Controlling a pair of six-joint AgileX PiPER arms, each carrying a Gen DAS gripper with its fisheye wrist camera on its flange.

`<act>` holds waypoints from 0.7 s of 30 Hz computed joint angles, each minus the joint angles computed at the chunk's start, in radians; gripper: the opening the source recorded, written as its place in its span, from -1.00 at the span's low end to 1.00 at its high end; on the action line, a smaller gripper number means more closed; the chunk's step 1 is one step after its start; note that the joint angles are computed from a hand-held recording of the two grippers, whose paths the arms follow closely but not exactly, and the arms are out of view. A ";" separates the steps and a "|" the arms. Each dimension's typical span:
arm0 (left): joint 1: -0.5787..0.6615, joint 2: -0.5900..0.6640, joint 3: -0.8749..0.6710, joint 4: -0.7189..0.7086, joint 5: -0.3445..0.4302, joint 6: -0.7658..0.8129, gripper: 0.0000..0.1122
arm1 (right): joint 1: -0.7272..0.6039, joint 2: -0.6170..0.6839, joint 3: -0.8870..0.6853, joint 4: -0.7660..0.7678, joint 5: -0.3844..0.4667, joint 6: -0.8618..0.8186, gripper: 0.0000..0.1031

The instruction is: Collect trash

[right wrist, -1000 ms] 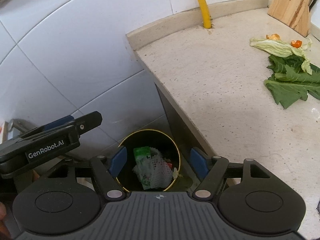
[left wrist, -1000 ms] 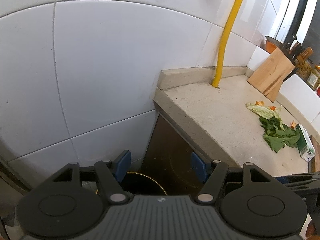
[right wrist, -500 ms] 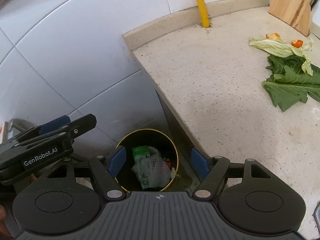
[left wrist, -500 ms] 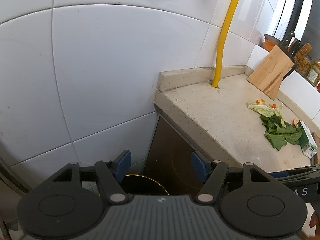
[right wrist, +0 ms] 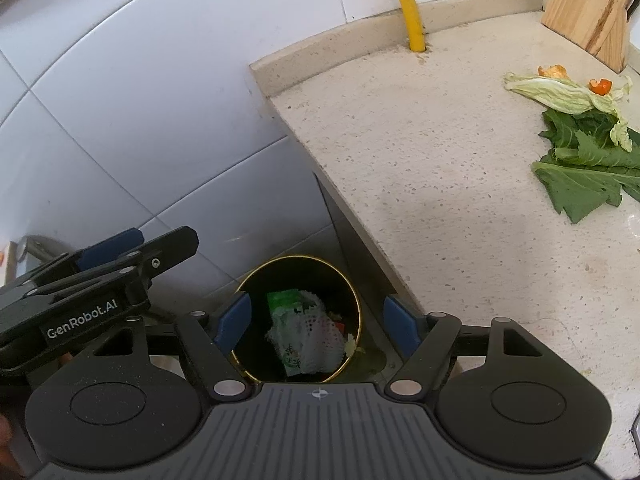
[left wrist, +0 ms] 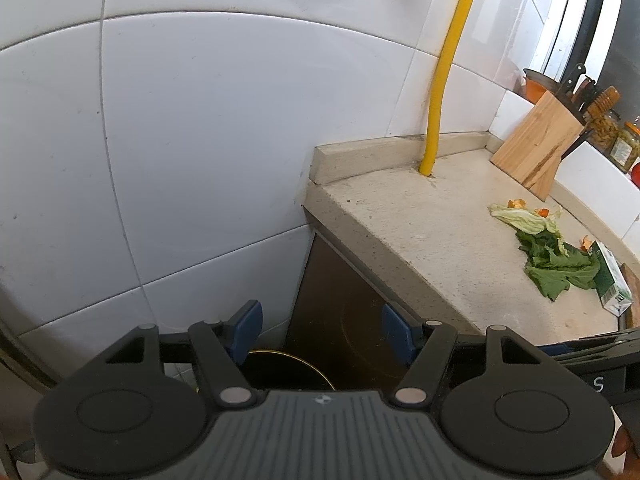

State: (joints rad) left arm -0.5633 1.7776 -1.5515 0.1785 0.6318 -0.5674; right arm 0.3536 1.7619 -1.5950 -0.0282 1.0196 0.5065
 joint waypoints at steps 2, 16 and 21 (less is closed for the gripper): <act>0.000 -0.002 0.002 0.003 -0.004 -0.001 0.06 | 0.000 -0.001 0.001 -0.001 0.001 0.003 0.55; -0.003 -0.006 0.008 0.011 -0.005 -0.005 0.06 | -0.004 -0.030 0.034 -0.005 -0.010 0.017 0.55; -0.004 -0.006 0.010 0.021 -0.003 -0.017 0.06 | -0.008 -0.034 0.042 0.005 -0.016 0.006 0.56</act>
State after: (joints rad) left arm -0.5677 1.7718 -1.5413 0.1997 0.6287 -0.5839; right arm 0.3453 1.7283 -1.5527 -0.0228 1.0034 0.5129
